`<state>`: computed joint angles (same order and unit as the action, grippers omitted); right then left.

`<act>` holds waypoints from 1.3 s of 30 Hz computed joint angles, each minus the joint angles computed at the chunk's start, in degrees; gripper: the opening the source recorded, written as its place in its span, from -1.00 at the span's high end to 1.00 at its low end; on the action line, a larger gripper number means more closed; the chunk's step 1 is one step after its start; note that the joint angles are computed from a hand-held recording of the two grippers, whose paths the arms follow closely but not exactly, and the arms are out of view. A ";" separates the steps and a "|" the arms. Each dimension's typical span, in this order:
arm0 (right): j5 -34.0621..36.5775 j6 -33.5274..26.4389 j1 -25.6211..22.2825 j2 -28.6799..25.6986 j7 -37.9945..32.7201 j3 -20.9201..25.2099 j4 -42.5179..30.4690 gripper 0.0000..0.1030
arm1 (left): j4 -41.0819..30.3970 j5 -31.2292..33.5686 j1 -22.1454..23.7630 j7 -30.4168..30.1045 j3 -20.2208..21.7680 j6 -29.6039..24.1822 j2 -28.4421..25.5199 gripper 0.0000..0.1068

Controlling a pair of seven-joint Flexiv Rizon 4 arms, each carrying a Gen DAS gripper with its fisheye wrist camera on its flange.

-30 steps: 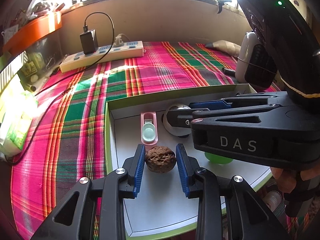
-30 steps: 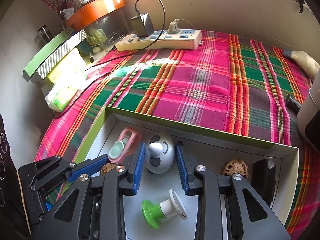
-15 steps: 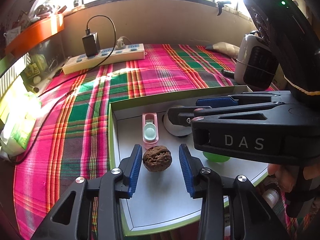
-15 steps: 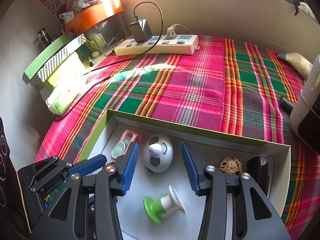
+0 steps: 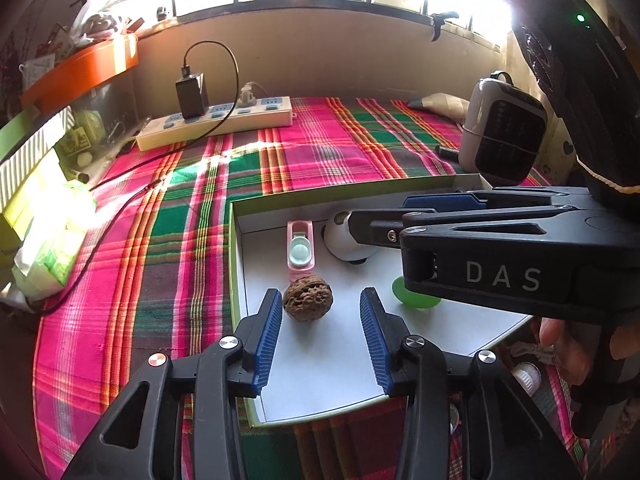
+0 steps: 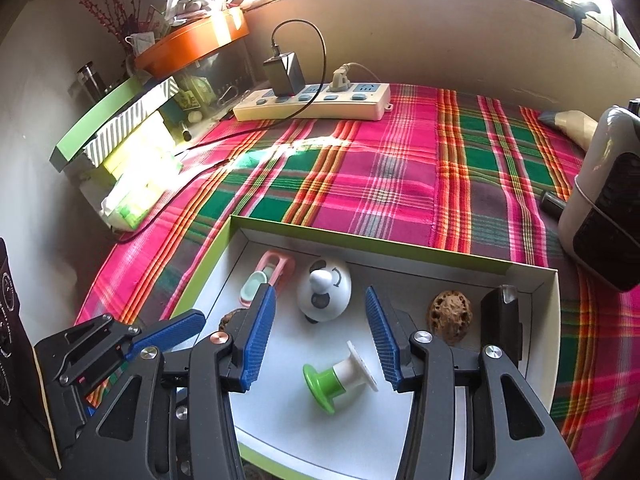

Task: Organize objects
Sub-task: 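Open both grippers to drop the white round toy and walnut into the lid, then withdraw both grippers from the lid toward the remaining items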

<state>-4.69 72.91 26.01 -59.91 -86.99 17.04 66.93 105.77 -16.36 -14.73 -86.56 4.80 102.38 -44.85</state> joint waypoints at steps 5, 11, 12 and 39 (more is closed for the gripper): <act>0.30 3.88 0.22 2.18 1.09 -0.77 4.15 0.06 | 1.96 0.08 -0.02 -0.69 -0.31 1.40 1.14 0.25; -1.49 8.77 0.78 4.81 3.80 -2.24 9.81 0.06 | 4.55 -0.25 -0.58 -1.08 -0.32 3.40 2.48 0.23; -1.85 9.81 0.99 5.36 4.47 -2.76 10.91 0.06 | 4.96 -0.47 -0.88 -1.11 -0.09 3.55 2.71 0.23; -5.61 32.19 9.80 15.19 17.81 -18.98 35.74 0.06 | 14.78 5.58 7.54 -4.09 -10.49 12.82 5.71 0.21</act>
